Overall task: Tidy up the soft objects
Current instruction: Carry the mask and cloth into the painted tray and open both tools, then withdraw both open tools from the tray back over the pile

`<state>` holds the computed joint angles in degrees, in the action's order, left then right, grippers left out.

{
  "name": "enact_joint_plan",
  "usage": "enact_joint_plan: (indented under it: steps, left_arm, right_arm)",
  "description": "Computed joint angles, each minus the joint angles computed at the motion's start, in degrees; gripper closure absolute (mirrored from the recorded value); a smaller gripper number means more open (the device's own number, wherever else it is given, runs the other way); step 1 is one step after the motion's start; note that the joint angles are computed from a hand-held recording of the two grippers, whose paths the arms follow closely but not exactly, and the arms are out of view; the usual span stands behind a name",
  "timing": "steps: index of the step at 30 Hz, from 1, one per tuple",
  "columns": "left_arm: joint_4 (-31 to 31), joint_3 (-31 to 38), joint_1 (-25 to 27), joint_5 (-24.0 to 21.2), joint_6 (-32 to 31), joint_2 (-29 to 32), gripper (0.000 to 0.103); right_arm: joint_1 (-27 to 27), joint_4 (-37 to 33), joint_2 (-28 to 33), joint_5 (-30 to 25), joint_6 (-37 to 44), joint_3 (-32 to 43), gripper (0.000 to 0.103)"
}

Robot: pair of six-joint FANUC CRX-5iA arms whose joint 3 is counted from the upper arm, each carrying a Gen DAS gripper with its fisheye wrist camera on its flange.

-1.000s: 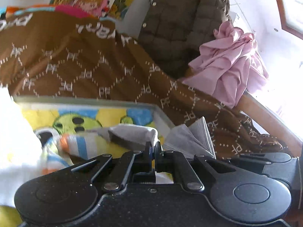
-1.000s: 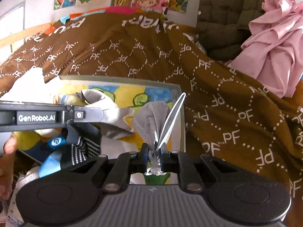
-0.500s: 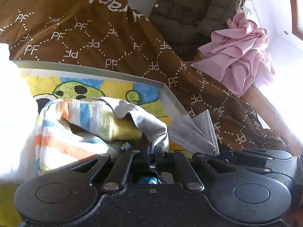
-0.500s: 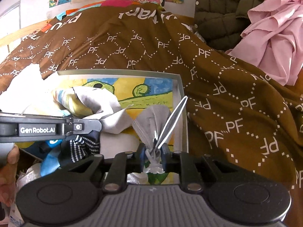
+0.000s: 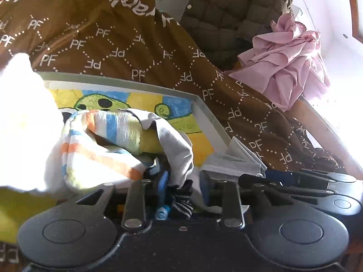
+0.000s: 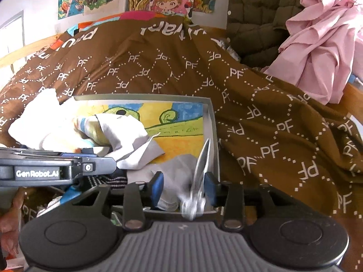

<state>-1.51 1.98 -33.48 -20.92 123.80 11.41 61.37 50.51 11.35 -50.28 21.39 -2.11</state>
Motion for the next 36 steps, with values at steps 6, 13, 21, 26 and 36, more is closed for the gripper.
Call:
enact_joint_plan:
  steps: [6,13,21,26,36]
  left_arm:
    - [-8.2,1.6,-2.1,-3.3,7.2,-1.8,0.048]
    - [-28.5,5.1,-7.4,-10.9,27.1,-4.8,0.018]
    - [-43.7,6.6,-13.8,-21.6,39.5,-8.8,0.003]
    - [-48.3,6.4,-17.7,-27.6,41.5,-11.2,0.001]
    - [-57.5,6.4,-29.5,-44.0,48.0,-14.2,0.001]
  right_arm:
    - [1.2,3.3,-2.0,-0.3,-3.1,-2.1,0.043]
    - [2.5,11.5,-5.4,0.3,-11.2,-6.8,0.017]
    - [4.5,20.8,-9.3,0.8,-20.9,-11.3,0.0]
    - [7.2,22.9,-10.9,-0.9,-23.7,-12.9,0.0]
    - [14.6,24.7,-14.1,-5.0,-29.2,-17.1,0.0]
